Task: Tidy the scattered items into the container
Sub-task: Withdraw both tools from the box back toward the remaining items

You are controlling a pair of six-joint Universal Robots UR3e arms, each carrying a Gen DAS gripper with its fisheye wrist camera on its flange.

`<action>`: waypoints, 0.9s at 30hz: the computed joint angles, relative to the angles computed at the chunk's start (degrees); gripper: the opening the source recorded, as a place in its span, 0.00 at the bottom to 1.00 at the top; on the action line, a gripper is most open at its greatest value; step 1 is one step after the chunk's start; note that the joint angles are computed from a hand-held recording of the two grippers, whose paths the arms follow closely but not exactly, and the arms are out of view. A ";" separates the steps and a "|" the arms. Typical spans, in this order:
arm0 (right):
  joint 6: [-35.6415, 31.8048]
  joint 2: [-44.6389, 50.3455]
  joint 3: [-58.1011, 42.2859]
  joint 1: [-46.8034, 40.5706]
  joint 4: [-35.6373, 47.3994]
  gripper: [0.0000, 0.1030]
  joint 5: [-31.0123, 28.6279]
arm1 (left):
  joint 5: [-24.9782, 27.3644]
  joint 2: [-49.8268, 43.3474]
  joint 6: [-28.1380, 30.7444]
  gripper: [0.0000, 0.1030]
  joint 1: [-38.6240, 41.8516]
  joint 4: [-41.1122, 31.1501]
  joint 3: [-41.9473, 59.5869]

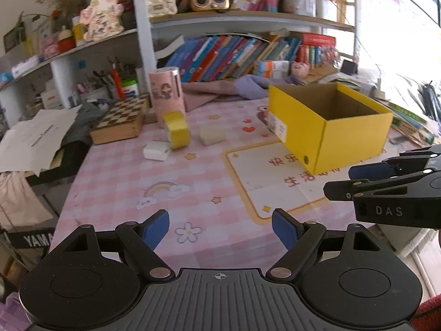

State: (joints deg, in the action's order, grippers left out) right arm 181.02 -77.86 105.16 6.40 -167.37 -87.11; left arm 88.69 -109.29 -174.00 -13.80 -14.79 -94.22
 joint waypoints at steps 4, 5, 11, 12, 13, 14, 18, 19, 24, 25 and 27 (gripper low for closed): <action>-0.63 1.45 -2.59 0.39 0.62 0.38 0.22 | 0.36 -0.93 -0.84 0.82 0.15 0.03 1.21; -0.64 1.76 -3.11 0.41 0.84 0.38 0.21 | 0.35 -1.28 -1.00 0.82 0.16 0.01 1.56; -1.16 3.00 -5.39 0.43 2.36 0.38 0.38 | -0.41 -3.58 -2.26 0.82 0.34 -0.19 3.59; -1.35 3.27 -5.66 0.42 2.42 0.38 0.42 | -0.44 -4.05 -2.37 0.82 0.35 -0.17 4.00; -1.59 3.46 -5.88 0.33 2.49 0.38 0.54 | -0.43 -4.48 -2.42 0.82 0.35 -0.18 4.36; -1.73 3.78 -6.20 0.26 2.57 0.38 0.62 | -0.37 -5.03 -2.47 0.82 0.34 -0.28 4.89; -2.18 5.81 -8.35 -0.19 3.14 0.38 1.30 | -0.15 -7.15 -2.35 0.82 0.58 -1.61 7.42; -2.18 6.44 -9.03 -0.29 3.34 0.38 1.53 | -0.06 -7.75 -2.29 0.82 0.65 -2.12 8.29; -2.16 10.78 -14.73 -0.51 5.74 0.38 2.61 | 0.24 -10.92 -2.35 0.82 1.29 -4.36 12.81; -2.24 11.73 -15.99 -0.48 6.19 0.38 2.71 | 0.37 -11.53 -2.41 0.82 1.40 -4.72 13.64; -2.40 13.98 -19.23 -0.57 7.52 0.38 3.20 | 0.58 -13.01 -2.66 0.82 1.77 -5.69 15.76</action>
State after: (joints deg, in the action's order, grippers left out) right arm 178.62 -63.88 85.93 5.83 -159.85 -83.91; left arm 89.27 -122.30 -176.66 -12.03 -20.48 -78.47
